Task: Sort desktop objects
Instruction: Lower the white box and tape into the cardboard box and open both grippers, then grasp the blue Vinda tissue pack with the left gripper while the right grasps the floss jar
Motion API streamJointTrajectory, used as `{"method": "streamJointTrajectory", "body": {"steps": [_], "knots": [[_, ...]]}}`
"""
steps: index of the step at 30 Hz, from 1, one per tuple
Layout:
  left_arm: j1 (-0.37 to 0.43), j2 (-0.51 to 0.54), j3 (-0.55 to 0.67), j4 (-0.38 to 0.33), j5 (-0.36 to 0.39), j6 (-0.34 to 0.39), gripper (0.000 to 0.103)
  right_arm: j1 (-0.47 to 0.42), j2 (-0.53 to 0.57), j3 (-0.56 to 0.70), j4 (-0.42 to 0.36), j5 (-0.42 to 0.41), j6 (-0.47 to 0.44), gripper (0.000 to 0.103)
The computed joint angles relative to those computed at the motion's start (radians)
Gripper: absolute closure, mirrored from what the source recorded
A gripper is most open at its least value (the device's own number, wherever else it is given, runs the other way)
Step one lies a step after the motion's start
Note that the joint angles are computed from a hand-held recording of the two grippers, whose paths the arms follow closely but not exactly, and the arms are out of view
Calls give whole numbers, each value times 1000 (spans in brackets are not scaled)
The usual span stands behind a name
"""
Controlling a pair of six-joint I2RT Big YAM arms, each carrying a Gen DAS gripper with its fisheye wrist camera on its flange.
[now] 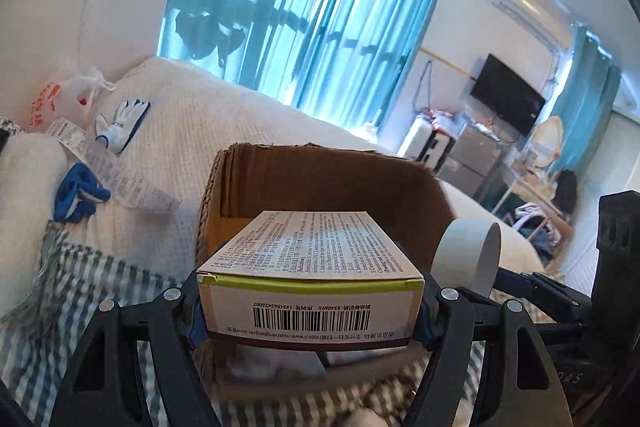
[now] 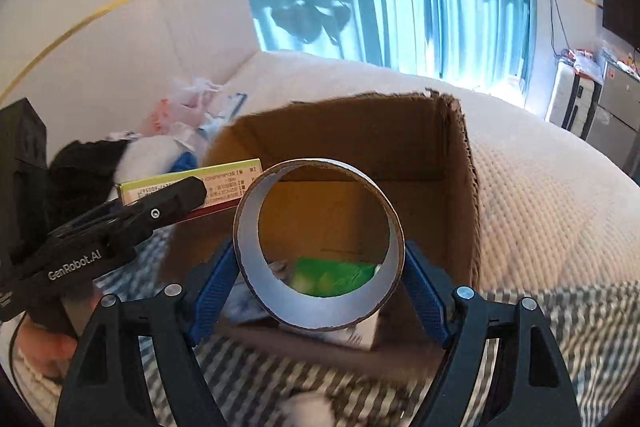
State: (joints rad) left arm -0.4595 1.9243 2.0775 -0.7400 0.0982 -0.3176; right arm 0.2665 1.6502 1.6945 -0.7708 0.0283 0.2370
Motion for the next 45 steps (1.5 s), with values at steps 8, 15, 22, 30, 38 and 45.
{"method": "streamJointTrajectory", "body": {"steps": [8,15,22,30,38,45], "knots": [[6,215,270,-115,6,9,26,-22,70,16,74,92,-24,8],[8,156,199,-102,-7,-20,0,-16,-28,-53,98,109,-7,8],[-5,-13,62,-142,-46,7,0,34,-199,-104,5,165,-23,7],[-63,-214,-145,-196,-104,58,0,94,-365,-177,-168,227,16,5],[-141,-373,-466,-145,-128,95,0,171,-526,-476,-166,269,140,5],[-200,-385,-665,-46,-62,137,0,191,-535,-641,-174,229,293,5]]}}
